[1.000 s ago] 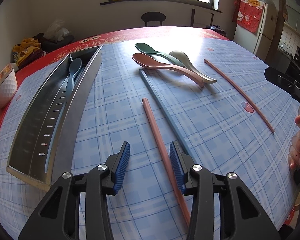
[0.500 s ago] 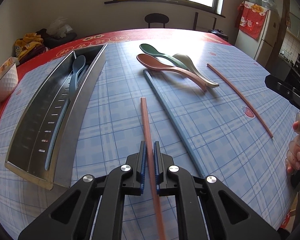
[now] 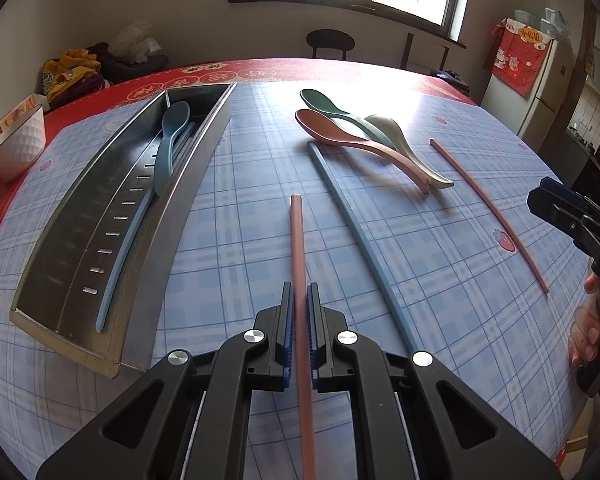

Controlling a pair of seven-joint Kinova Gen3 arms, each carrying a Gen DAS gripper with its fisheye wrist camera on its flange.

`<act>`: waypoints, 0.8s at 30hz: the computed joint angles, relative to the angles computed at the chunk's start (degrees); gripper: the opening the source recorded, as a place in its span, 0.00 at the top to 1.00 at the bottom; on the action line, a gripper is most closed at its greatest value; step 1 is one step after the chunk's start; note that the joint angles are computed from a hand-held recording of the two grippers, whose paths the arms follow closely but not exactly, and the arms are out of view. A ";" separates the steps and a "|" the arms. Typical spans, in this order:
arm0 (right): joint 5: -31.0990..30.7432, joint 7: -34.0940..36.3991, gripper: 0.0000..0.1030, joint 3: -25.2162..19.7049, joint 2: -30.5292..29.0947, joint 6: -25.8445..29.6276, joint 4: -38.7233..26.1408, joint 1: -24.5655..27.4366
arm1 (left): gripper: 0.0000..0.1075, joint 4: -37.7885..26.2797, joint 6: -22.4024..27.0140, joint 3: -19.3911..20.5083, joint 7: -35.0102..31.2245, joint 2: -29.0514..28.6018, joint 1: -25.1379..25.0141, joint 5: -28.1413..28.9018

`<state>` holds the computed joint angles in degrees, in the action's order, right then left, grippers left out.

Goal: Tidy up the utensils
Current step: 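Grasp the pink spoon handle with the right gripper while left holds the pink chopstick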

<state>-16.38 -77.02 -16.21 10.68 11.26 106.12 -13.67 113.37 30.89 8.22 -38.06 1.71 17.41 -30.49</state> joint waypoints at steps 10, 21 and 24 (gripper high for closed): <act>7.04 1.71 0.63 4.76 9.14 21.50 -19.42 -7.27 | 0.93 1.34 -3.52 -0.87 -6.82 -1.33 -2.67 7.96; 8.90 -1.60 0.74 6.16 20.74 33.34 -37.79 -11.53 | 0.93 2.16 -5.49 -0.58 -11.70 -1.94 -4.73 13.42; 9.58 -3.68 0.74 7.18 22.65 36.11 -40.94 -12.78 | 0.93 1.96 -5.00 -0.32 -10.70 -1.81 -4.57 12.11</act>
<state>-6.80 -80.70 -9.03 33.33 47.37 65.19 -26.44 115.34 25.89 7.90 -48.76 -0.11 12.83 -18.38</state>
